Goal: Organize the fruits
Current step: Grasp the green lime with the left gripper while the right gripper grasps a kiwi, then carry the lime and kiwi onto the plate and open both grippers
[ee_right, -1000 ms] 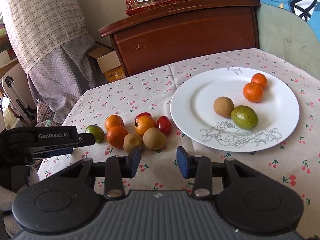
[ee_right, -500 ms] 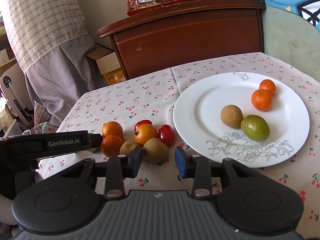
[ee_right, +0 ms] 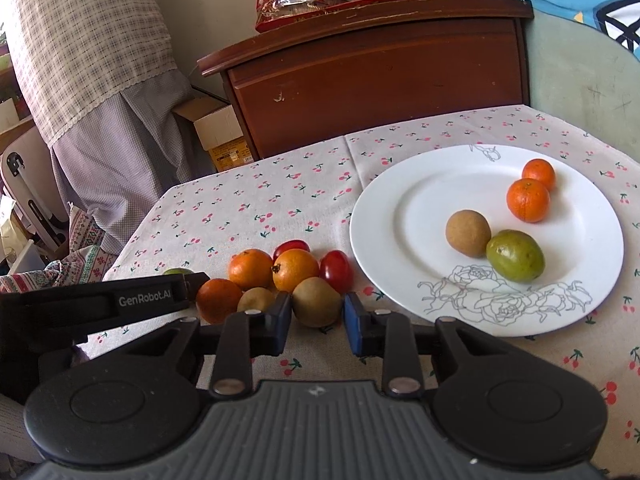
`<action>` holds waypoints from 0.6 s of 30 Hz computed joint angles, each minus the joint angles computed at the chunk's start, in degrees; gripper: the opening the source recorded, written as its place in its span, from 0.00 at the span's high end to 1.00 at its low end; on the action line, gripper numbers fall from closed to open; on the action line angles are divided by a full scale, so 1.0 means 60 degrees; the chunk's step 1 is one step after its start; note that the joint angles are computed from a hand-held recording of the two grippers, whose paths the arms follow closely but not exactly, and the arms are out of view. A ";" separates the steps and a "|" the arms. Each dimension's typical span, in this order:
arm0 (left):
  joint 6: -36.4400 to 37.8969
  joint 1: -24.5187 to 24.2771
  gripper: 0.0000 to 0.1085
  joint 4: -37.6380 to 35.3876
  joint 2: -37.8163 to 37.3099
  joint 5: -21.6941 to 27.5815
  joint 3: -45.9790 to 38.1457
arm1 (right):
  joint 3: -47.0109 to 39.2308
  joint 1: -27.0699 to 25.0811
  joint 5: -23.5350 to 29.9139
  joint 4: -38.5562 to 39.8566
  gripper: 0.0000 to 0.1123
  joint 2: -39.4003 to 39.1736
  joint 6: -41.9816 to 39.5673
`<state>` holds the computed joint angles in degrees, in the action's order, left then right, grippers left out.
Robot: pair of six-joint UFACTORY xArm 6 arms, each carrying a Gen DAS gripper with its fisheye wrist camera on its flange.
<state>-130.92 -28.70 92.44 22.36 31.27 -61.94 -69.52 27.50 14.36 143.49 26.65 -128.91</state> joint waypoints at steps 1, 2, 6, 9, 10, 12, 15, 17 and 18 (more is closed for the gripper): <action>0.0054 -0.0016 0.73 -0.0058 -0.0028 0.0015 0.0030 | 0.0029 -0.0002 -0.0006 0.0004 0.75 -0.0025 0.0002; 0.0092 -0.0030 0.73 -0.0108 -0.0055 0.0027 0.0061 | 0.0065 -0.0004 -0.0011 -0.0002 0.75 -0.0057 0.0020; -0.0006 -0.0043 0.73 -0.0194 -0.0280 -0.0047 0.0293 | 0.0256 -0.0027 0.0003 -0.0011 0.75 -0.0245 0.0085; 0.0075 -0.0117 0.73 -0.0359 -0.0449 0.0020 0.0461 | 0.0481 -0.0018 0.0044 0.0052 0.75 -0.0475 -0.0060; 0.0059 -0.0141 0.73 -0.0380 -0.0509 0.0017 0.0520 | 0.0576 -0.0013 0.0062 0.0098 0.75 -0.0572 -0.0150; 0.0016 -0.0182 0.73 -0.0393 -0.0614 -0.0017 0.0615 | 0.0774 -0.0005 0.0103 0.0161 0.75 -0.0779 -0.0286; 0.0044 -0.0304 0.73 -0.0382 -0.0766 0.0029 0.0732 | 0.1064 -0.0011 0.0141 0.0346 0.75 -0.1089 -0.0571; 0.0004 -0.0386 0.73 -0.0348 -0.0859 0.0023 0.0795 | 0.1223 -0.0032 0.0148 0.0434 0.75 -0.1270 -0.0705; -0.0032 -0.0425 0.73 -0.0324 -0.0898 0.0014 0.0823 | 0.1317 -0.0048 0.0155 0.0509 0.75 -0.1373 -0.0792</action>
<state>-131.11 -31.25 90.50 16.98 31.36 -57.00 -61.62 27.21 15.29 146.54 18.41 -133.66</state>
